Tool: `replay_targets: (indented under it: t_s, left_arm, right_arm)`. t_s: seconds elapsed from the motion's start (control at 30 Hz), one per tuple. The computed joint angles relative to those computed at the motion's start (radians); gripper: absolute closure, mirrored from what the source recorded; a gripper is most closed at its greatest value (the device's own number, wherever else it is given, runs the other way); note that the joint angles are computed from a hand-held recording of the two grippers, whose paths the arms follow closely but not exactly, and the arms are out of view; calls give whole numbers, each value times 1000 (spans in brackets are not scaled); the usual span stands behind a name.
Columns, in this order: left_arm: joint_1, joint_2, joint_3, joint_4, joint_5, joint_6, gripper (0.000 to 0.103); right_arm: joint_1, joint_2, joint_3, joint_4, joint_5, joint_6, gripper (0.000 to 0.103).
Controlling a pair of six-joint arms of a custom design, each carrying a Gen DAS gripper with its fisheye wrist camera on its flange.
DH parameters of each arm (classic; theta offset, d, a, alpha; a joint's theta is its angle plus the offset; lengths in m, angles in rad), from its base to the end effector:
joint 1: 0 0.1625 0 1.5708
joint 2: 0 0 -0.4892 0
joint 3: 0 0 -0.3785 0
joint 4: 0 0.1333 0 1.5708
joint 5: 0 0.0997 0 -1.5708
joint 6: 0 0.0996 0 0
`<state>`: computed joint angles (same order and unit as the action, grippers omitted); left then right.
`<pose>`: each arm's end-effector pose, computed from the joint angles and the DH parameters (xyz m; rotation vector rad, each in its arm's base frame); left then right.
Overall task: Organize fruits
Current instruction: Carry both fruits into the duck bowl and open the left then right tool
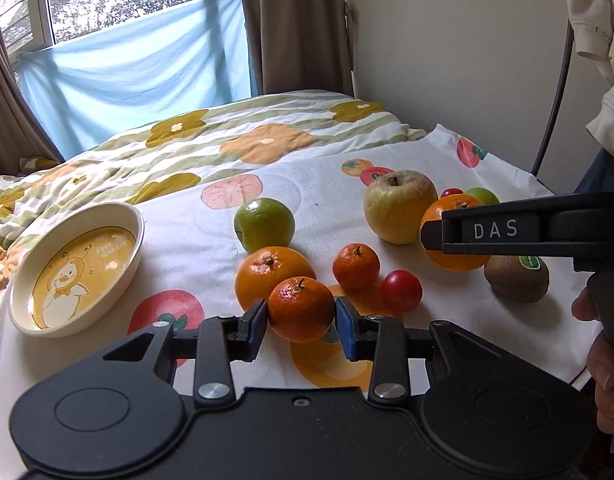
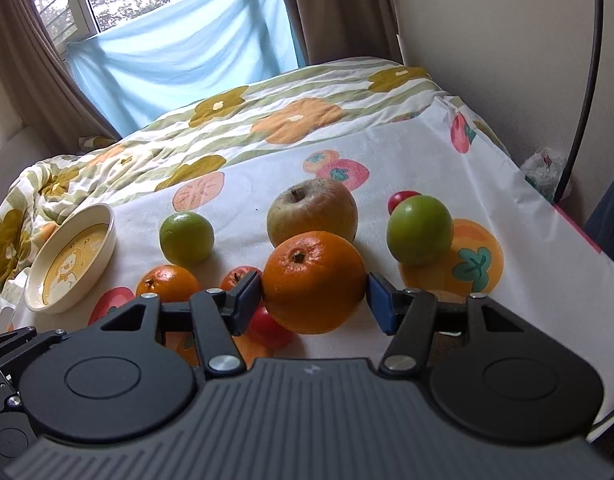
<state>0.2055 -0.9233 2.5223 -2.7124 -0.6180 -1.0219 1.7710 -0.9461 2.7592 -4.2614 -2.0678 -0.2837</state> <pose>-0.2973 -0.2811 0.0785 0.6478 2.1611 -0.8826 0.1490 -0.3028 0.2126 0.2978 -2.4005 1.1007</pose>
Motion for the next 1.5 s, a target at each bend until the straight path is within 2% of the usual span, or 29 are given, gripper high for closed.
replay_targets:
  t_s: [0.13, 0.43, 0.53, 0.63, 0.8, 0.97, 1.2, 1.33, 1.5]
  left_arm:
    - [-17, -51, -35, 148, 21, -92, 62]
    - [-44, -184, -149, 649, 70, -404, 62]
    - [-41, -241, -163, 784, 83, -496, 62]
    - [-27, -294, -171, 881, 96, -536, 62]
    - [12, -390, -163, 957, 130, -512, 62]
    - [75, -483, -137, 926, 168, -390, 62]
    - [206, -560, -79, 687, 231, -72, 62]
    - [290, -542, -43, 436, 238, 166, 62]
    - [412, -455, -9, 12, 212, 528, 63]
  right_arm:
    - [41, -83, -30, 132, -1, -5, 30]
    - [143, -219, -134, 446, 27, -25, 31]
    - [181, -205, -166, 478, 31, -50, 31]
    - [222, -172, -204, 506, 27, -32, 31]
    - [283, -89, -269, 525, 21, 13, 31]
    - [338, 22, -357, 530, -15, 85, 31]
    - [361, 174, -470, 507, -52, 147, 31]
    - [355, 249, -526, 496, -68, 179, 31]
    - [344, 316, -588, 506, -93, 196, 31]
